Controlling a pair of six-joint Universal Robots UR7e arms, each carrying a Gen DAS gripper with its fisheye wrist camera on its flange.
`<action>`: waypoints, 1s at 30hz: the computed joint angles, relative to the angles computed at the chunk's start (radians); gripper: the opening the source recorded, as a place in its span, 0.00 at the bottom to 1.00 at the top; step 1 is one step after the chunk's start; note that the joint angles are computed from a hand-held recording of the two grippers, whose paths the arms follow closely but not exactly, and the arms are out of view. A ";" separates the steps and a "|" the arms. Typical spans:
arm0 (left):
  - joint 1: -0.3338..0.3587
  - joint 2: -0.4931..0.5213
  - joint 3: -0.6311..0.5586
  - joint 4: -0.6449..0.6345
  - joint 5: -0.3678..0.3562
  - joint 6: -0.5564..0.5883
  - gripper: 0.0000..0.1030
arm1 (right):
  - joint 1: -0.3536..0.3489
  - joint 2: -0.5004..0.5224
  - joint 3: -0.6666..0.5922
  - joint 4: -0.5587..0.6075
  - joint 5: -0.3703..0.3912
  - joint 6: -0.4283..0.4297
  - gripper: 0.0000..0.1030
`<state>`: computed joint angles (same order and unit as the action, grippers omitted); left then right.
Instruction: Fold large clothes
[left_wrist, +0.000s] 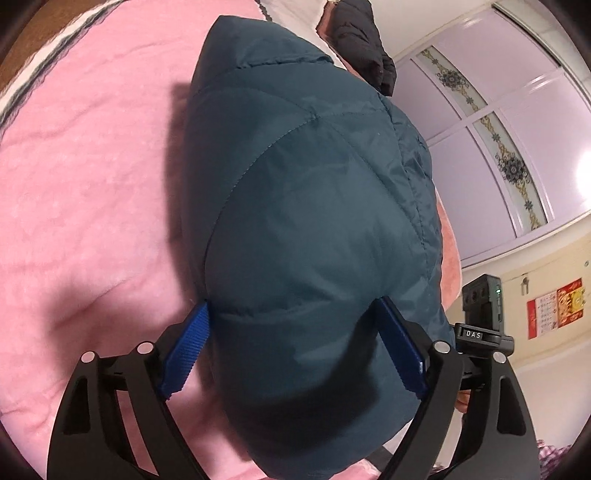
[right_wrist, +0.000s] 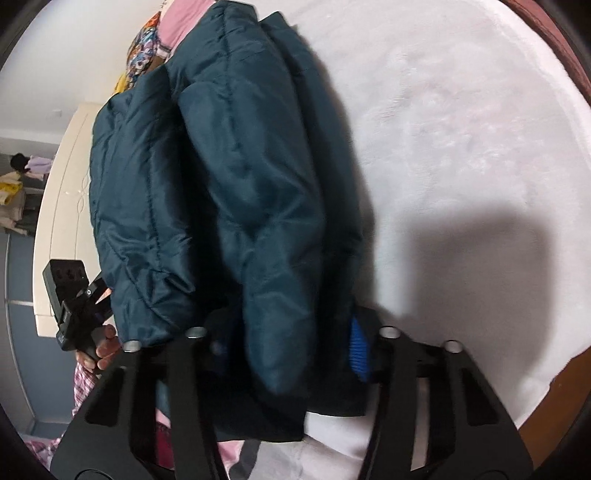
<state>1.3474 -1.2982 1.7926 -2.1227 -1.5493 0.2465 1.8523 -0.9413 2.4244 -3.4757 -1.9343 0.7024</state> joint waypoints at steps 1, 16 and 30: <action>-0.008 -0.008 0.011 -0.012 0.013 0.010 0.73 | 0.021 0.002 -0.015 0.021 -0.028 -0.009 0.31; -0.097 -0.112 0.104 -0.236 0.153 0.222 0.31 | 0.279 0.122 -0.231 0.261 -0.421 -0.041 0.12; -0.013 0.004 -0.109 -0.325 0.222 0.292 0.26 | 0.278 0.429 -0.663 0.271 -0.485 -0.296 0.11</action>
